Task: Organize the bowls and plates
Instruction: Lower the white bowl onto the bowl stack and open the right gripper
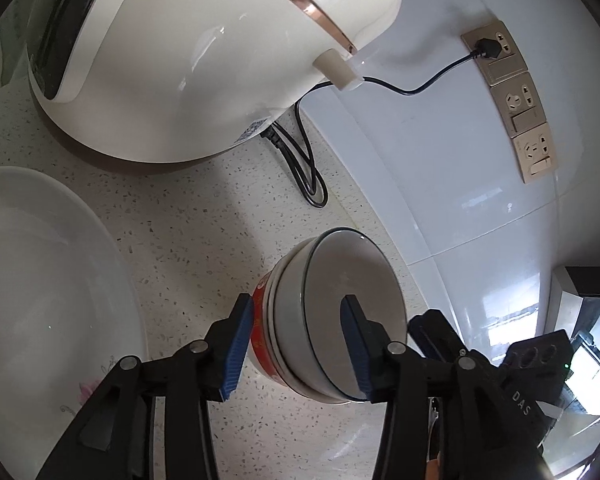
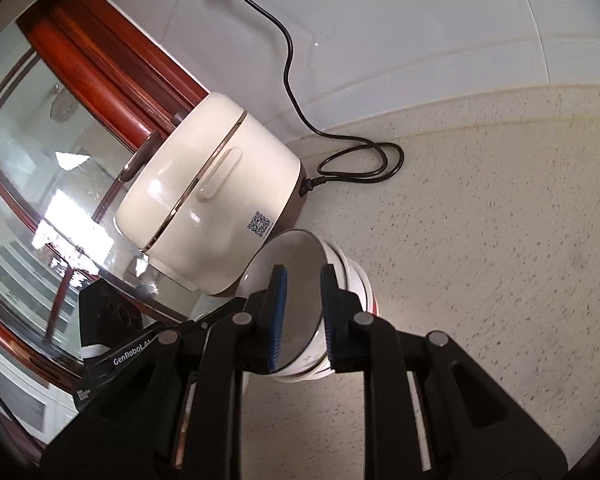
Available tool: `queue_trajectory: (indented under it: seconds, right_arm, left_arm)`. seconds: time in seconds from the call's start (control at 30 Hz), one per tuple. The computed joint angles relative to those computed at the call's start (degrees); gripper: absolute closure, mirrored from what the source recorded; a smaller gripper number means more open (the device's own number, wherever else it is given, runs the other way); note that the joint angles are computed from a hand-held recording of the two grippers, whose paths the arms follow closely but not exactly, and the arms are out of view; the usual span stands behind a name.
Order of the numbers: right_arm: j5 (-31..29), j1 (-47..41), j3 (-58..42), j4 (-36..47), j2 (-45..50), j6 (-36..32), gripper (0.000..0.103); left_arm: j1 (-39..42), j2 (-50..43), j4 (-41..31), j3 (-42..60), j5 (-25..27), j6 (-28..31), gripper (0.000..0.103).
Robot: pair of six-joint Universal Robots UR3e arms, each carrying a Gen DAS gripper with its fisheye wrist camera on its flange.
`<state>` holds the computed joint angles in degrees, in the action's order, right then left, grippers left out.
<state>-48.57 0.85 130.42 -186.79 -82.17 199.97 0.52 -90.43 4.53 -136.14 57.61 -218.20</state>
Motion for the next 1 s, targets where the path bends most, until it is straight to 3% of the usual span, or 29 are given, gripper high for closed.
queue_trajectory:
  seconds: [0.37,0.67,0.83,0.93,1.0]
  right_arm:
    - [2.5,-1.4,0.5,-0.1,1.2,0.1,0.080]
    - [-1.6,0.5,-2.7,5.0,2.9,-0.8,0.080]
    - [-0.3,0.0,-2.2,3.1,4.4,-1.1,0.079]
    - [-4.6,0.4,-0.5,1.3,0.8,-0.3,0.079]
    - [-1.6,-0.5,-0.6,2.5,0.2,-1.7,0.079]
  left_arm:
    - [-0.2,-0.3,-0.2,0.6,0.5,-0.1,0.055]
    - [0.1,-0.3,0.0,0.5,0.2,0.1,0.055]
    - [-0.3,-0.9,-0.4,1.4,0.5,0.5,0.055]
    - [0.1,-0.9,-0.6,1.3,0.4,0.8,0.055]
    - [0.3,-1.0,-0.2,1.0,0.4,0.9,0.055]
